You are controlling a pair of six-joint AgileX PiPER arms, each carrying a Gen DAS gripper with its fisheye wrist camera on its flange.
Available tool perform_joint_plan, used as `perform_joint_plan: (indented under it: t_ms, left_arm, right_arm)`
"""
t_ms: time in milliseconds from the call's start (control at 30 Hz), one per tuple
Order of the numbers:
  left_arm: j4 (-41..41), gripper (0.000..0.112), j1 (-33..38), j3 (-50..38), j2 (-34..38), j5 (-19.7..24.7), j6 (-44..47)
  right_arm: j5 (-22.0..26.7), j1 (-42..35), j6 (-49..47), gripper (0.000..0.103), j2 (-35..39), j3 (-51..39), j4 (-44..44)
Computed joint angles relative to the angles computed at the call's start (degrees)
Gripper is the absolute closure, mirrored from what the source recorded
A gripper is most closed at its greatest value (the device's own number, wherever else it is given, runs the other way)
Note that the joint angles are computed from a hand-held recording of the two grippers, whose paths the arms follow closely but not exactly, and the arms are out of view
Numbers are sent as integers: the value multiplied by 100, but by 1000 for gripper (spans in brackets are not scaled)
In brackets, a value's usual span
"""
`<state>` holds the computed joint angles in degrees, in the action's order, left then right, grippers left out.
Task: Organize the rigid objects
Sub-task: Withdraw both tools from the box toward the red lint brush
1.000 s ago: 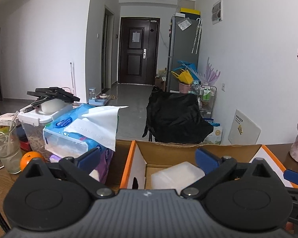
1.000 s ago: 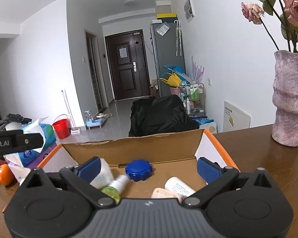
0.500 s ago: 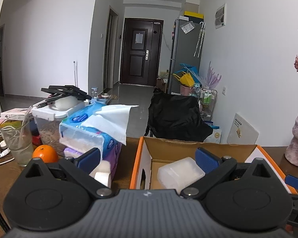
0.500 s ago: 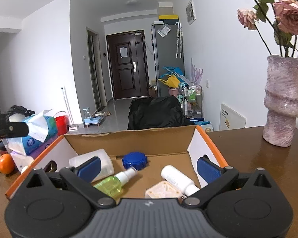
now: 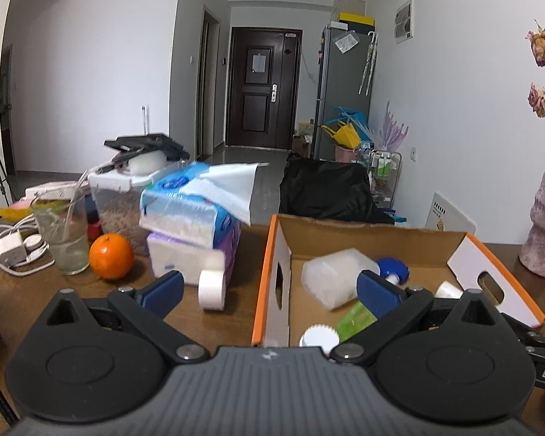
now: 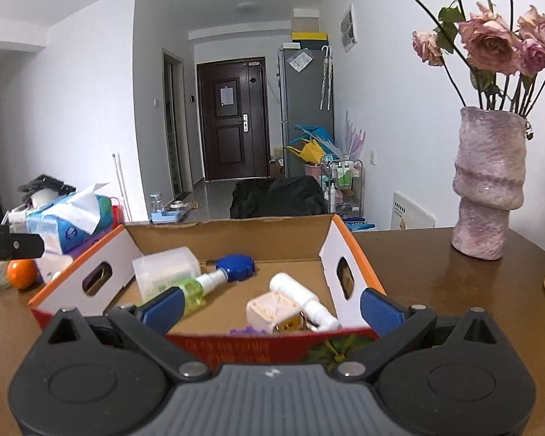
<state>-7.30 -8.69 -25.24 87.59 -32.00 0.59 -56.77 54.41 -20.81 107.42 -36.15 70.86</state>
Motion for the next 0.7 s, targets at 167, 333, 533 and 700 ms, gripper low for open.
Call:
perform_joint_plan:
  t_ms: [167, 333, 533, 700]
  left_arm:
    - [169, 9, 3, 421, -188, -102, -120]
    - [-404, 9, -309, 889, -492, -178, 281]
    - [-1012, 9, -711, 1512, -1009, -240, 625]
    - [-1826, 9, -1224, 1980, -1529, -215, 1068]
  right_arm:
    - [-188, 452, 155, 0, -135, 365, 269]
    - [-408, 991, 169, 0, -249, 616, 781]
    - [-733, 1849, 238, 0, -364, 910, 1575]
    - [-975, 2558, 305, 0, -449, 1076, 2218]
